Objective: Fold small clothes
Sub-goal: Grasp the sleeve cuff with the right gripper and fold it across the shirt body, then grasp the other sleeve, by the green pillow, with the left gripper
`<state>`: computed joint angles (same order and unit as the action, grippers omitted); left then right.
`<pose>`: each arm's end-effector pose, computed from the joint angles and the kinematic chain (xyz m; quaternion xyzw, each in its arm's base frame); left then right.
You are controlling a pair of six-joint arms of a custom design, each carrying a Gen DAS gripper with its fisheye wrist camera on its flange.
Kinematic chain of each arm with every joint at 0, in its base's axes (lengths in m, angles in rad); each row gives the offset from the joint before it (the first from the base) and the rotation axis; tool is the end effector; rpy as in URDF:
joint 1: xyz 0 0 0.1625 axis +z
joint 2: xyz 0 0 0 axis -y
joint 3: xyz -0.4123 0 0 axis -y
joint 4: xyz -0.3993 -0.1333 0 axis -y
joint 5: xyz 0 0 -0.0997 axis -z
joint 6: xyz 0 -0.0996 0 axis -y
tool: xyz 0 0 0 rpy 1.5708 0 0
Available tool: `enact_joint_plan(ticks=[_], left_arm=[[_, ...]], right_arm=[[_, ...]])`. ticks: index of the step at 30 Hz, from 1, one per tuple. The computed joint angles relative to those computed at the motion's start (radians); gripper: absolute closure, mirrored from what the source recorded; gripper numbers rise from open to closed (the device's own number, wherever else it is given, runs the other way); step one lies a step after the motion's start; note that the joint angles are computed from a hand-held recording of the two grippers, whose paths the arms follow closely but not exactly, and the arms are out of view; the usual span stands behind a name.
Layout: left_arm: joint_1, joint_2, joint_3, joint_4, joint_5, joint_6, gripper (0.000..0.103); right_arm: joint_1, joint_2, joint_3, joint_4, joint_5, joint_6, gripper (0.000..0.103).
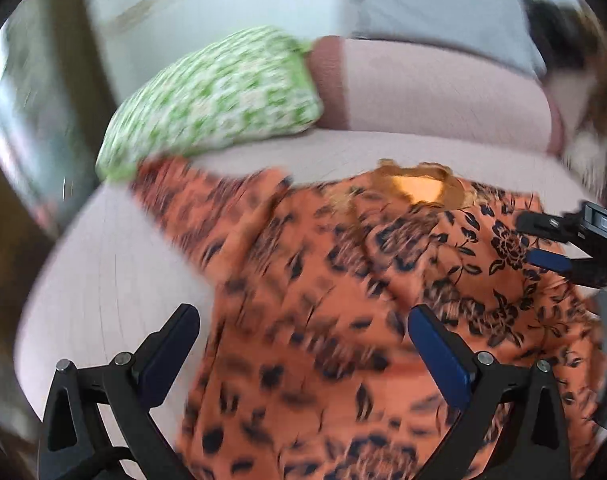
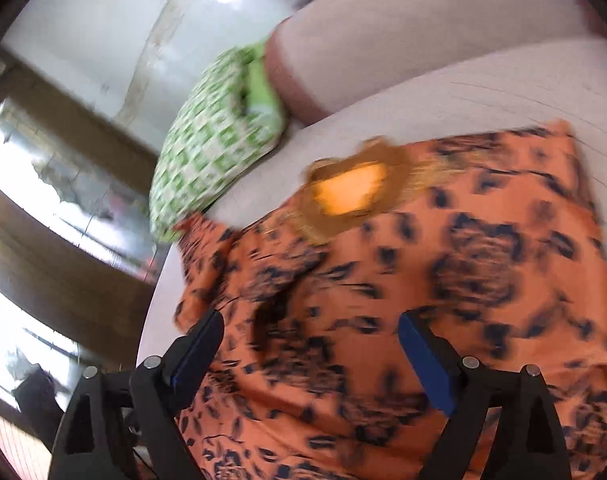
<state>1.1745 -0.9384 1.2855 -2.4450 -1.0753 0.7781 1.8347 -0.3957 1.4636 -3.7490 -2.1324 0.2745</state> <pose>-0.1226 -0.7611 0.3337 0.4654 0.8146 -0.2030 0.2804 0.2582 -0.6478 0.0234 -0.1504 -0.8157 0.5508 0.0923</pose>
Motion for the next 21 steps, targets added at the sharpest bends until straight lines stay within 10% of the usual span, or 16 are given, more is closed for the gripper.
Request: enact_joint_plan(ticks=[7, 11, 14, 21], left_arm=[[-0.084, 0.195, -0.016, -0.134, 0.196, 0.180, 0.012], [-0.071, 0.280, -0.106, -0.073, 0.280, 0.155, 0.068], [-0.043, 0.293, -0.170, -0.080, 0.235, 0.038, 0.082], [0.063, 0.270, -0.244, 0.075, 0.148, -0.332, 0.076]], right_arm=[[-0.069, -0.044, 0.245, -0.283, 0.095, 0.152, 0.012], [-0.094, -0.047, 0.264, -0.308, 0.159, 0.169, 0.012], [-0.098, -0.052, 0.270, -0.288, 0.169, 0.156, 0.012], [-0.111, -0.038, 0.277, -0.323, 0.201, 0.166, 0.013]])
